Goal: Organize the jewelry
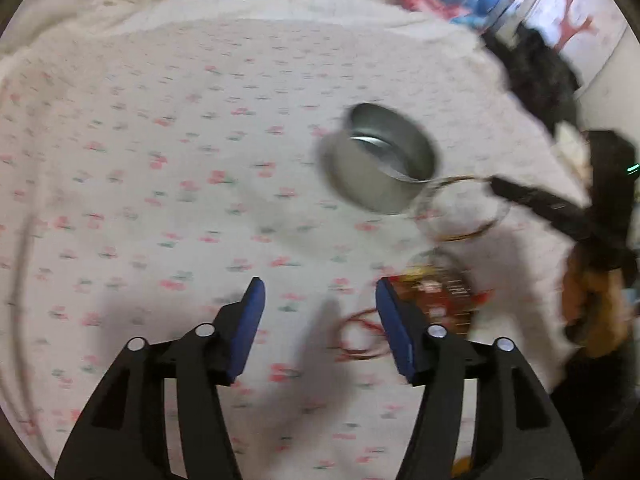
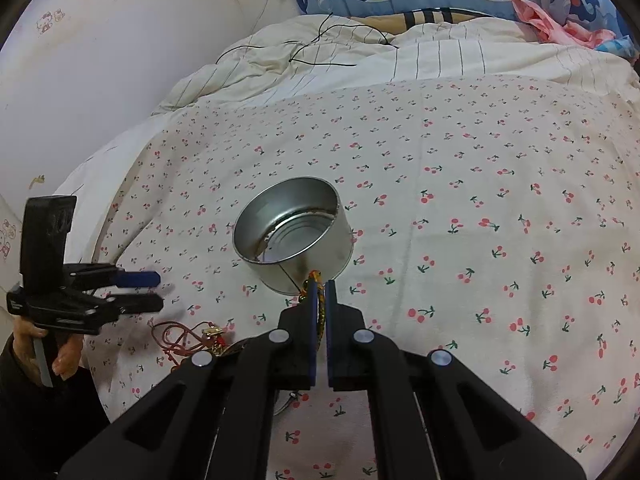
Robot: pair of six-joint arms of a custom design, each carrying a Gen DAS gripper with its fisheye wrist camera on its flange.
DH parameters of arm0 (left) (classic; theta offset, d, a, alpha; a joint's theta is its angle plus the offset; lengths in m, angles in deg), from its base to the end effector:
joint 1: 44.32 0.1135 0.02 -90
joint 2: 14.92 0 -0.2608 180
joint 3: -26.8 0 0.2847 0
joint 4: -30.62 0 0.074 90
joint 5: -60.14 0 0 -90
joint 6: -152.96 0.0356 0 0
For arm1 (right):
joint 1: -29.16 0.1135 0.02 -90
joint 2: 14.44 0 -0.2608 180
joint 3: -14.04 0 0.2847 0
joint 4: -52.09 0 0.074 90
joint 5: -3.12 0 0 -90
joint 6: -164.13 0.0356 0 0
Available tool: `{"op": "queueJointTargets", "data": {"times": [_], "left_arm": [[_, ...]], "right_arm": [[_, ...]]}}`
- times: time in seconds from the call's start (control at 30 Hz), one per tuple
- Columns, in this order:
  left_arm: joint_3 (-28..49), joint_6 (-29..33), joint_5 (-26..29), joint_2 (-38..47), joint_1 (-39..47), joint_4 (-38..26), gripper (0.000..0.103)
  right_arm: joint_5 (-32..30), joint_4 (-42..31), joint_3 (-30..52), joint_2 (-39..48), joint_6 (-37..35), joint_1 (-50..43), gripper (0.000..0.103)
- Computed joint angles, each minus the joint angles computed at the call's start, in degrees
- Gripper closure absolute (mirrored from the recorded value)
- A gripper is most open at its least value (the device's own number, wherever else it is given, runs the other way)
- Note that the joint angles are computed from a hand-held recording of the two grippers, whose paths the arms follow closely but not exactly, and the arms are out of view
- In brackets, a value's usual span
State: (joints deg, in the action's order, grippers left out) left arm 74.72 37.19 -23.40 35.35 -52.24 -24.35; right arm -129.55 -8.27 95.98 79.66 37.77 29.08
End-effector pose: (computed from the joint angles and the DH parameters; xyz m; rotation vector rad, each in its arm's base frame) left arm 0.1944 -0.0311 0.2103 -0.3615 2.5795 -0.3619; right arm 0.3471 0.0236 0.2181 -0.9250 2.3390 0.8108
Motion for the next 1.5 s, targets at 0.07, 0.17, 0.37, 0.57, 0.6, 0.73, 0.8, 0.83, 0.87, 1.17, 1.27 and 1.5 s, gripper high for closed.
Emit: {"op": "queueJointTargets", "data": {"times": [0.07, 0.17, 0.37, 0.57, 0.6, 0.73, 0.8, 0.83, 0.87, 1.17, 1.27, 1.5], "left_arm": [[0.18, -0.11, 1.24, 1.15, -1.49, 1.93, 0.036], [2.07, -0.78, -2.1, 5.93, -5.72, 0.1, 0.033], [-2.07, -1.47, 10.6, 2.96, 3.82, -1.26, 0.033], [-4.7, -1.35, 18.34, 2.47, 4.63, 2.97, 0.101], [-4.26, -2.39, 16.16, 1.41, 2.39, 3.05, 0.101], [-3.43, -4.36, 14.86, -4.97, 1.62, 2.61, 0.102], [-3.1, -4.35, 15.68, -7.44, 2.25, 3.34, 0.102], [-2.63, -4.23, 15.55, -8.06, 2.17, 3.35, 0.102], [-2.09, -4.1, 15.39, -8.7, 1.85, 3.34, 0.102], [-0.58, -5.57, 23.52, -5.73, 6.43, 6.83, 0.102], [-0.3, -5.54, 24.15, -5.63, 7.57, 7.38, 0.102], [4.94, -5.57, 22.12, 1.68, 5.55, 10.99, 0.102]], "right_arm": [[0.06, 0.1, 0.07, 0.18, 0.43, 0.16, 0.099], [0.36, 0.28, 0.45, 0.88, 1.09, 0.21, 0.099], [0.97, -0.05, 1.73, 2.53, 1.6, -0.13, 0.099], [2.08, 0.28, 0.96, 2.15, 1.82, 0.73, 0.099], [2.02, 0.29, 0.94, 2.16, 2.01, 0.69, 0.099], [-0.56, -0.37, 1.23, 1.48, 2.36, -0.35, 0.099], [-2.18, -0.48, 1.16, 0.41, 2.62, -1.0, 0.099], [-3.06, -0.91, 1.36, 0.06, 2.63, -1.29, 0.099], [-3.81, -1.3, 1.57, -0.17, 2.63, -1.52, 0.099], [-10.32, -3.13, 4.23, -0.95, 5.51, -1.84, 0.099], [-11.45, -2.68, 4.37, -1.22, 6.35, -1.66, 0.099], [-15.42, 0.24, 5.97, -1.08, 11.47, -0.84, 0.099]]}}
